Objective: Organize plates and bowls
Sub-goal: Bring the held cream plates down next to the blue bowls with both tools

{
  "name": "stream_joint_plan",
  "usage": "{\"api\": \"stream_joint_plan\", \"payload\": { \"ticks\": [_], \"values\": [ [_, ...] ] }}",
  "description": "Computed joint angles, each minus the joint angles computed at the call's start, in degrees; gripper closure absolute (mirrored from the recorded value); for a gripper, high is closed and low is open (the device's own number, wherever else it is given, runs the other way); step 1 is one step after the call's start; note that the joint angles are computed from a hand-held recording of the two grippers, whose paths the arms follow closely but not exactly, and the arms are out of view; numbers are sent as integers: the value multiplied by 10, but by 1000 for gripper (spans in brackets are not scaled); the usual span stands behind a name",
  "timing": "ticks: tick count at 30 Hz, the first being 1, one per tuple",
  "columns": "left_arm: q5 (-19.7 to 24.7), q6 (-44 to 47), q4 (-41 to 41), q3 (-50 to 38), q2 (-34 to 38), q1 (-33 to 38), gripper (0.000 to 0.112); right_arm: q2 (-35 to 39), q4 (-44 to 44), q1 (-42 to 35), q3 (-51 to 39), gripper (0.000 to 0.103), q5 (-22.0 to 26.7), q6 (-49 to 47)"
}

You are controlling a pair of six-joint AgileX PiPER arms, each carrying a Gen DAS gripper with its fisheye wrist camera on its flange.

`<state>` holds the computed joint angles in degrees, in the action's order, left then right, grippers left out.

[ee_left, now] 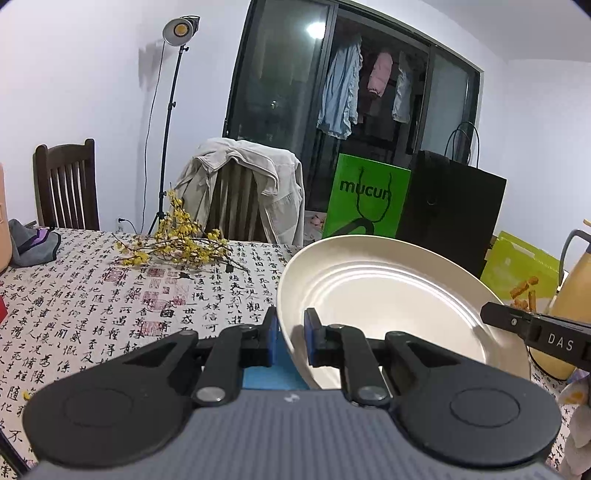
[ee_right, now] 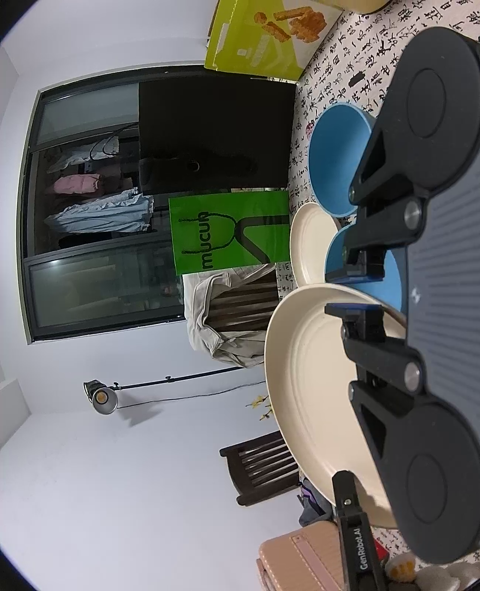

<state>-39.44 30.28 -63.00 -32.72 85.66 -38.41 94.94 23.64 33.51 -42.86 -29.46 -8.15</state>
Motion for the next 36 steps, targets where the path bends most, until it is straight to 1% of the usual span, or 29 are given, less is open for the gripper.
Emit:
{"api": "stream_joint_plan", "payload": {
  "ticks": [6, 15, 19, 26, 29, 36],
  "values": [
    [-8, -11, 4, 7, 5, -16, 98, -11, -11, -2, 27, 93, -16, 15],
    [-16, -25, 7, 11, 14, -35, 98, -28, -16, -7, 53, 93, -26, 21],
    [-18, -30, 9, 12, 19, -41, 98, -31, -15, -7, 68, 93, -38, 21],
    [-20, -34, 9, 9, 31, -52, 98, -35, -31, -17, 85, 93, -47, 39],
    [-19, -34, 6, 7, 39, -57, 98, -35, -21, -15, 88, 93, -50, 33],
    [-20, -42, 11, 7, 50, -64, 98, -35, -44, -25, 109, 93, -63, 57]
  ]
}}
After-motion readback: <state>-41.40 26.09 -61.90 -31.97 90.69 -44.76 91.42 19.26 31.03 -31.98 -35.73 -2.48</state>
